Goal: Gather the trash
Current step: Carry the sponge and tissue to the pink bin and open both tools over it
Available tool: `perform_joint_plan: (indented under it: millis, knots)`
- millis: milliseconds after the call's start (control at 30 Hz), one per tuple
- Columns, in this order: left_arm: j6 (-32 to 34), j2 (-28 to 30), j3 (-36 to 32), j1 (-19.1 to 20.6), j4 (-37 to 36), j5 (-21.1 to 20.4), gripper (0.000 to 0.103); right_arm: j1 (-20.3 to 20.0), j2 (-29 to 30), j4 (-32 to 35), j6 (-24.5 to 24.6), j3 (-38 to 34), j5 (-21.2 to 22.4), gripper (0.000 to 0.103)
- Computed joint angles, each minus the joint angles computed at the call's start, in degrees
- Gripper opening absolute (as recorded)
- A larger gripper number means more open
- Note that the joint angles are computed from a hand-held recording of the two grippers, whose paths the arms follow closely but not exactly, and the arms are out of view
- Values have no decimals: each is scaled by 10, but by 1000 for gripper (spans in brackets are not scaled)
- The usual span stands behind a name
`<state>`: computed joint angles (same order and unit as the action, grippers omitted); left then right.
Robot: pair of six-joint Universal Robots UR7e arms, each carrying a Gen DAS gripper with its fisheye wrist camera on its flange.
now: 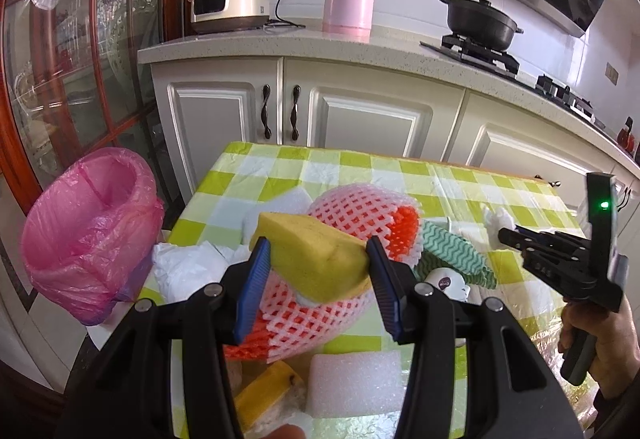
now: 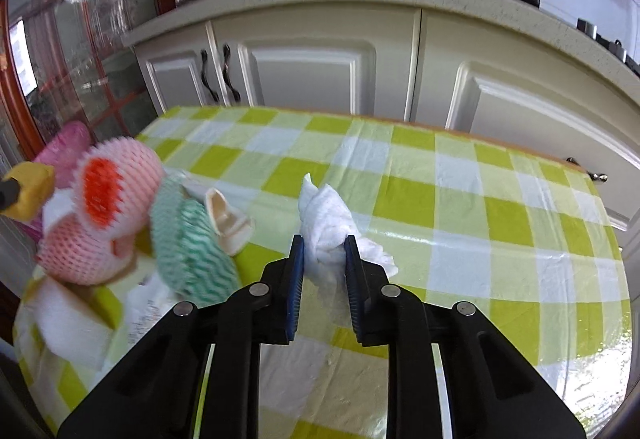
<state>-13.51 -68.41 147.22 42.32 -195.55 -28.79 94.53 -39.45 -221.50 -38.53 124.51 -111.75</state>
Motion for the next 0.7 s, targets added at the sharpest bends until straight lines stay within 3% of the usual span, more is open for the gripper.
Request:
perform_joint_plan:
  millis: [367, 700]
  knots:
    - [20, -101, 29, -11, 17, 52, 48, 64, -25, -4, 12, 11, 25, 22]
    - [172, -225, 12, 27, -15, 105, 48, 145, 20, 69, 16, -69, 47, 22]
